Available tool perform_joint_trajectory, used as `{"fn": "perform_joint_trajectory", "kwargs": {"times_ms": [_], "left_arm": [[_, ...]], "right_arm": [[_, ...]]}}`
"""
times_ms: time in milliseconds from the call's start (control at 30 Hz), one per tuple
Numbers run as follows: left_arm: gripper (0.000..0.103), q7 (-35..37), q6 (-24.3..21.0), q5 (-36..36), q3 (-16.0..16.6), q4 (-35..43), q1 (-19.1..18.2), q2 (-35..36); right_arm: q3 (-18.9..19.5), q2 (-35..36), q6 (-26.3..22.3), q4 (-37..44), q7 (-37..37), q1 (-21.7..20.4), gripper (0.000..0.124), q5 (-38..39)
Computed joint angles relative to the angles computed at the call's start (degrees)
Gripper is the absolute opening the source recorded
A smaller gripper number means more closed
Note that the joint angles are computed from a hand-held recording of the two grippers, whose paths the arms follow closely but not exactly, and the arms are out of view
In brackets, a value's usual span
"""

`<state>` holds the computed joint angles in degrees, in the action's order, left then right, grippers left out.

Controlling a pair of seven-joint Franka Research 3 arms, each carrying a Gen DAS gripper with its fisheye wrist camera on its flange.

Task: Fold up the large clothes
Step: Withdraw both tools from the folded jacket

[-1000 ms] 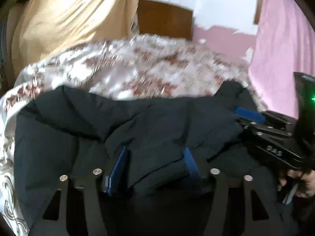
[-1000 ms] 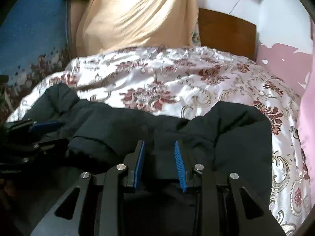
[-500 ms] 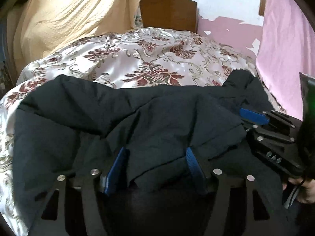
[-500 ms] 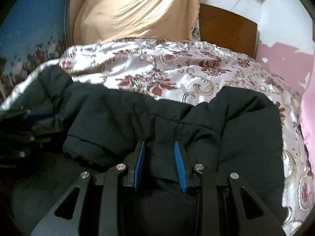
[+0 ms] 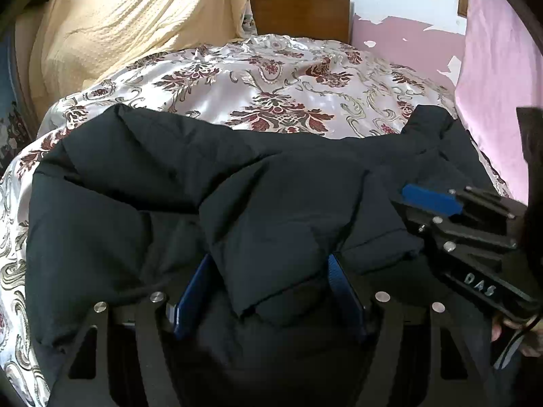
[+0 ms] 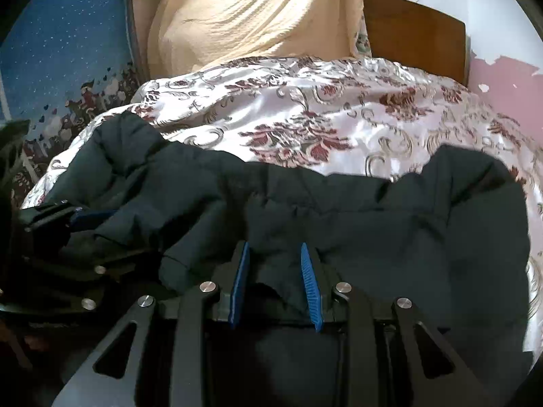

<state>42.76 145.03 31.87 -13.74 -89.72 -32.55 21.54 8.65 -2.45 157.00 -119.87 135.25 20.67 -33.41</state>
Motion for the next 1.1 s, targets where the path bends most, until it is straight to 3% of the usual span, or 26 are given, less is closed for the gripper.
{"fn": "perform_joint_trajectory", "kwargs": {"times_ms": [67, 167, 233, 333, 533, 700, 967, 1100], "left_arm": [[0.069, 0.7, 0.1, -1.1, -0.5, -0.4, 0.4, -0.6], [0.072, -0.6, 4.8, -1.5, -0.8, -6.3, 1.5, -5.5], [0.083, -2.7, 6.5, 0.4, -0.7, -8.9, 1.5, -8.1], [0.085, -3.8, 8.7, 1.1, -1.7, -13.1, 2.3, -12.5], [0.086, -4.0, 2.5, 0.7, -5.4, -17.5, 2.1, -20.7], [0.099, -6.1, -2.8, 2.0, -9.3, -21.6, 1.2, -28.5], [0.103, -8.9, -12.9, 1.0, -14.9, -25.6, -0.7, -37.5], [0.103, -10.7, -16.4, -0.5, -16.9, -27.5, -2.2, -41.3]], "right_arm": [[0.2, -0.4, -1.4, 0.2, -0.3, 0.2, 0.028, -0.7], [0.3, -5.3, 2.1, -4.0, 1.8, -0.5, 0.03, 1.5], [1.0, -8.9, 4.3, -7.0, 2.2, -1.8, 0.043, 3.1], [1.4, -14.9, 3.1, -10.5, -3.0, -1.0, 0.055, 8.5], [4.1, -26.7, -4.1, -15.9, -10.0, 1.3, 0.078, 17.3], [8.1, -37.0, -14.3, -18.7, -14.2, 3.1, 0.092, 23.0], [14.8, -52.5, -30.9, -22.3, -15.3, 5.4, 0.097, 30.3], [16.8, -59.1, -36.1, -23.8, -12.6, 6.1, 0.099, 33.4]]}}
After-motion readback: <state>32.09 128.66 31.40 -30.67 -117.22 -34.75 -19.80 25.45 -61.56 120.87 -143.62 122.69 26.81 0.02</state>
